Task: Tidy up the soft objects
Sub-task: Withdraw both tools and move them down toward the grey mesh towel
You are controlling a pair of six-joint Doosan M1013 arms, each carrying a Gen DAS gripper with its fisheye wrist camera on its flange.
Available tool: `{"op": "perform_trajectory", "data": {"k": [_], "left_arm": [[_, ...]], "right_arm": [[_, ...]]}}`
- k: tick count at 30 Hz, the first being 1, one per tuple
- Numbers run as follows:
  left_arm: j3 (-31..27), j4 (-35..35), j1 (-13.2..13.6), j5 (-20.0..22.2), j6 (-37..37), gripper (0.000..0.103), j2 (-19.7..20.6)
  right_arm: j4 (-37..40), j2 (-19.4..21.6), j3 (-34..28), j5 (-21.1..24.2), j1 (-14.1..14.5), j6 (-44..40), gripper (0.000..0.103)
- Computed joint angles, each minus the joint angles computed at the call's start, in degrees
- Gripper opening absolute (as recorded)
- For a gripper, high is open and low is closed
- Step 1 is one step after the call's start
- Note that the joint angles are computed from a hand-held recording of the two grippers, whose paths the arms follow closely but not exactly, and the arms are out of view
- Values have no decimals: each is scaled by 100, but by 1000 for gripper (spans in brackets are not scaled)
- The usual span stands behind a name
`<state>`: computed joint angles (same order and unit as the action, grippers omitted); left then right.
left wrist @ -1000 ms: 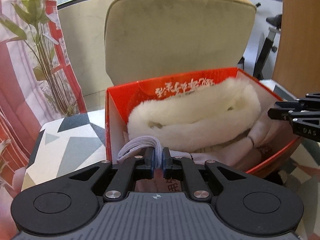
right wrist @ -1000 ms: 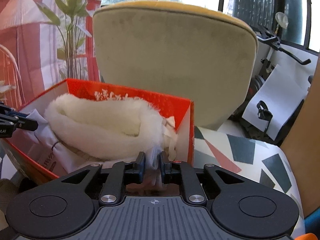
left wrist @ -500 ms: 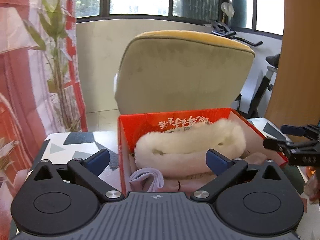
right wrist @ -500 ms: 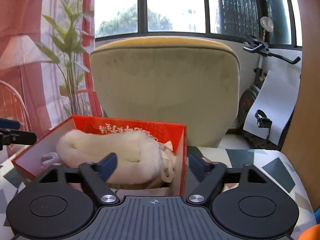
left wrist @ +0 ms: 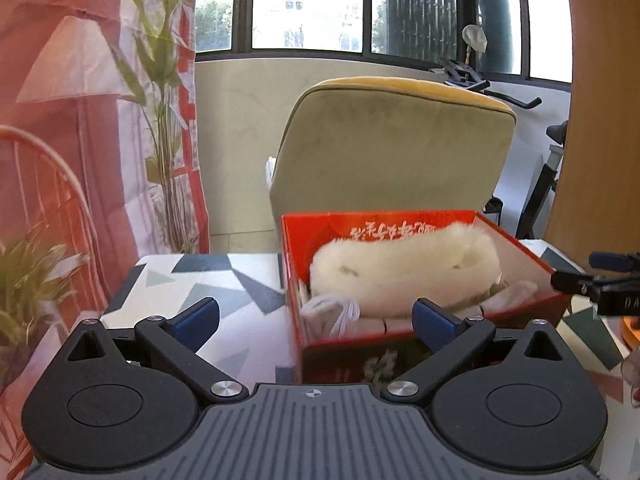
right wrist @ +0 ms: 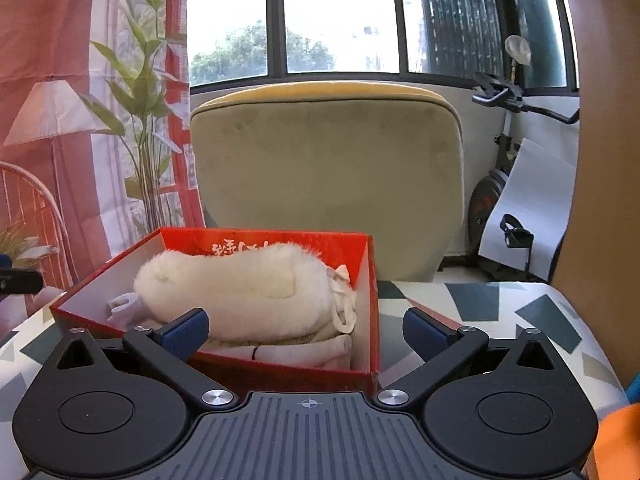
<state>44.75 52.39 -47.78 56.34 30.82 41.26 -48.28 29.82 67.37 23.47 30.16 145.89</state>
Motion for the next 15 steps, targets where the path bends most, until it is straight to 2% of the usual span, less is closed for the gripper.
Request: {"op": "perform_trajectory", "data": {"k": [4,9,15], "left_arm": [[250,4,-23,-13,-261,103,-126],[471,-76,-54,-63,-568,103,-217],[761,8,-117,-184,-781,103,-331]], "right_arm": [[-626,-74,168,13,40,763,103],[-851,-110,272,96,92,878,103],[-1196,-190,469,-85,154,1139,103]]}}
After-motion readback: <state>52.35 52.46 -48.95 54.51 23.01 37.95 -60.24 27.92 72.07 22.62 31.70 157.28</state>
